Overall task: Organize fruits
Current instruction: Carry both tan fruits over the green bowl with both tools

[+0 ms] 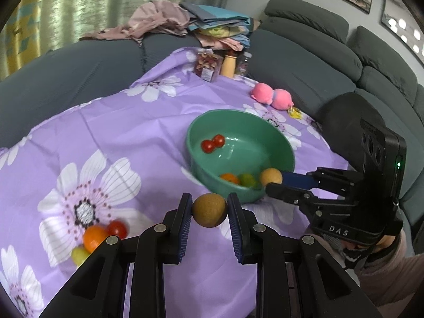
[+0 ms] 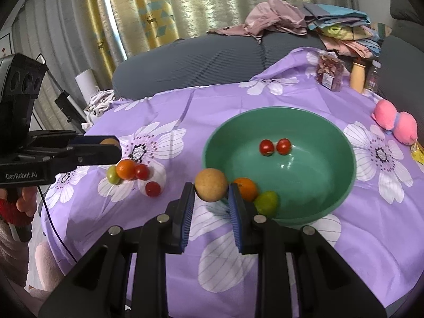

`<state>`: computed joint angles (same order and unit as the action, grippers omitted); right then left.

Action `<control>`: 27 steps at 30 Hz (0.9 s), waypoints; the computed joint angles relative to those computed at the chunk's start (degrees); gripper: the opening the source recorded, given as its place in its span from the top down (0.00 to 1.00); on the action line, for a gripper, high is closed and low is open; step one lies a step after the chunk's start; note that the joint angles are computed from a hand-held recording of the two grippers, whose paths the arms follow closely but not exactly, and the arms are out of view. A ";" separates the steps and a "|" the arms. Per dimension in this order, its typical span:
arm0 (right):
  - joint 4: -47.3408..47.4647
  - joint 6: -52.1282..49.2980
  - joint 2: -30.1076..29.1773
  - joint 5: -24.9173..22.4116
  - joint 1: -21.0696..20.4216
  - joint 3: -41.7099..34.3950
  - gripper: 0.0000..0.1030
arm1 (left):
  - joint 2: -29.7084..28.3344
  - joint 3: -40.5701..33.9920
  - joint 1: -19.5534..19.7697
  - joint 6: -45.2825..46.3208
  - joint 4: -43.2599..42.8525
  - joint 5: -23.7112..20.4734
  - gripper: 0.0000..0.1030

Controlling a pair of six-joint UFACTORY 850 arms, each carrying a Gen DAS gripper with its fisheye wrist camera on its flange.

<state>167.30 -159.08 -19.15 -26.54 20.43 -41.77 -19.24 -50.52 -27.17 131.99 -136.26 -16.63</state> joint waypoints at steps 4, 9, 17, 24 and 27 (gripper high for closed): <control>0.84 -0.39 0.06 -0.42 -0.72 0.30 0.74 | -1.44 -2.28 -0.72 -2.92 3.64 0.79 0.74; 1.30 -0.59 0.05 -0.76 -1.46 0.52 0.74 | -3.10 -4.76 -1.52 -6.59 8.17 1.34 0.74; 2.45 -1.24 0.10 -1.20 -2.60 0.87 0.74 | -5.66 -8.21 -2.25 -14.78 17.01 1.93 0.74; 4.24 -2.70 -0.05 -1.10 -3.44 0.85 0.74 | -8.11 -11.19 -2.84 -22.77 25.46 2.63 0.74; 5.36 -3.64 -0.17 -0.87 -3.67 0.76 0.74 | -9.08 -12.33 -3.14 -26.11 29.00 2.92 0.74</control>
<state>172.65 -162.73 -19.32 -27.41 16.76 -41.01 -28.32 -62.84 -30.30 105.88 -107.26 -13.71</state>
